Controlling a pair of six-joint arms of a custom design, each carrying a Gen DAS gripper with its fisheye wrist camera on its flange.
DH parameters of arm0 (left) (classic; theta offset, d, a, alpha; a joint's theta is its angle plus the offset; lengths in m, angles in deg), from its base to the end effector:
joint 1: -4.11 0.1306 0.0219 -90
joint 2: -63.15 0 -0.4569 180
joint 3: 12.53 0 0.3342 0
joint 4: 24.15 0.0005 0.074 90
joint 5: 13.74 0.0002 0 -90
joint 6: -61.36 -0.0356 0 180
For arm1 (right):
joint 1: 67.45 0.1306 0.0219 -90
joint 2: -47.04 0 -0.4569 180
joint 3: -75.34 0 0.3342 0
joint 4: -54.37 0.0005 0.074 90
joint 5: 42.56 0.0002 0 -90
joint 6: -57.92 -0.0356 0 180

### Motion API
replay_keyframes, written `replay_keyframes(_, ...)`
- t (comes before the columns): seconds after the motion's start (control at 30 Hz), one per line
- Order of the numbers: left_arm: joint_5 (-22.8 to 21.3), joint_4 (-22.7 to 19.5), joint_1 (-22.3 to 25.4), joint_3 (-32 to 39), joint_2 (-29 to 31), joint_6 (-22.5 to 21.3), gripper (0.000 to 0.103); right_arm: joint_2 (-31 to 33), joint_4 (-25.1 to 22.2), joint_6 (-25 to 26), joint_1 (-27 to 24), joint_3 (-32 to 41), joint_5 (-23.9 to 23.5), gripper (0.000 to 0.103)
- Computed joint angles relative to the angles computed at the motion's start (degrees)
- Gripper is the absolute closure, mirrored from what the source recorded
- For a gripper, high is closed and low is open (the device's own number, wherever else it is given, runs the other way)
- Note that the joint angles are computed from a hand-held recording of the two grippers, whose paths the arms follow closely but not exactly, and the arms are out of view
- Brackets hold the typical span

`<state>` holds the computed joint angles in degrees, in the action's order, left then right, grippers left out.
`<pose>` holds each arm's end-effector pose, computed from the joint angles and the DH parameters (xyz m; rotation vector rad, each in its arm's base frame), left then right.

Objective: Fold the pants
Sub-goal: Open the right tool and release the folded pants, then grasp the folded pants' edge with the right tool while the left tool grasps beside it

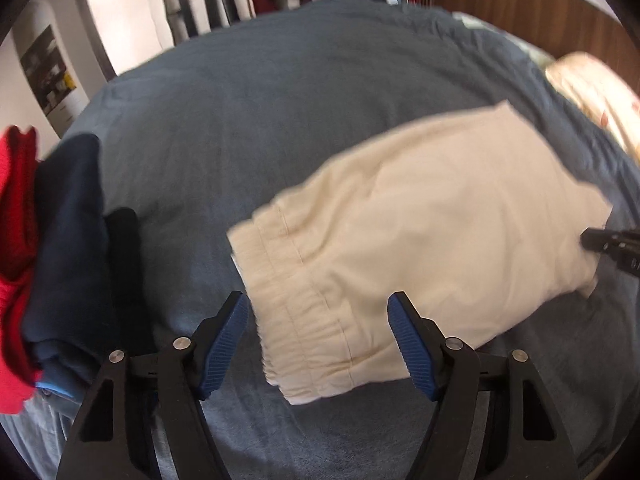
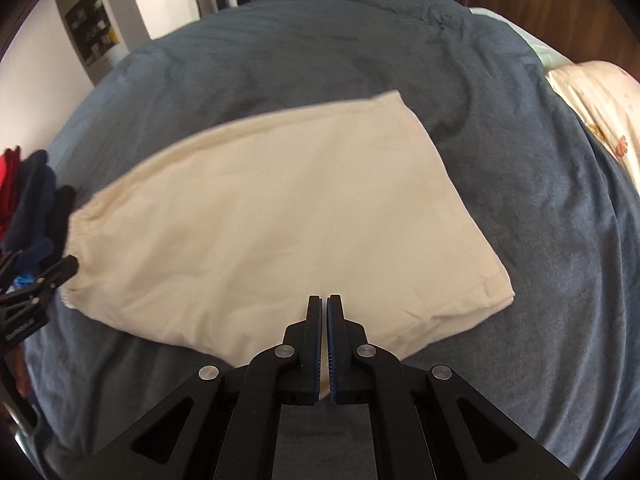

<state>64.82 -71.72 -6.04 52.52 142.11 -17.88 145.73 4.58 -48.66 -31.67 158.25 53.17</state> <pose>0.3069 -0.0483 0.4029 -0.0805 2.6137 0.1369 0.3736 0.2643 0.3917 -0.4234 2.6793 0.1372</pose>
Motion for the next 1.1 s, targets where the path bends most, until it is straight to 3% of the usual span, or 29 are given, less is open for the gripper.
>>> replay_keyframes(0.23,-4.1,-2.1,-2.3,0.3,1.9,0.7,0.027,0.0,-2.9,-1.0,-0.4,-2.2,3.3,0.1)
replay_keyframes(0.37,-11.4,-2.9,-5.5,2.8,1.0,-1.5,0.027,-1.7,-4.9,-4.3,0.2,-2.1,7.5,0.096)
replay_keyframes(0.4,-11.9,-2.4,-5.7,3.3,0.8,-2.7,0.027,-2.8,-4.4,-5.3,0.3,-2.4,10.3,0.081)
replay_keyframes(0.43,-11.9,-2.0,-6.3,4.4,0.9,-4.0,0.026,-3.9,-3.7,-6.2,0.6,-2.8,12.2,0.06)
replay_keyframes(0.5,-9.0,-0.8,-6.4,7.0,1.7,-6.0,0.026,-6.3,-1.5,-9.0,0.7,-3.8,14.8,0.05)
replay_keyframes(0.73,6.4,4.2,-4.9,18.2,9.8,-14.5,0.026,-9.9,3.6,-22.3,-3.9,-6.5,11.3,0.05)
replay_keyframes(0.9,16.7,1.2,-5.5,28.8,18.8,-22.3,0.027,-8.8,6.9,-25.6,-6.4,-7.0,8.1,0.05)
replay_keyframes(1.1,21.1,-4.7,-7.7,38.5,28.3,-32.3,0.036,-7.1,10.1,-29.1,-8.4,-8.7,5.2,0.05)
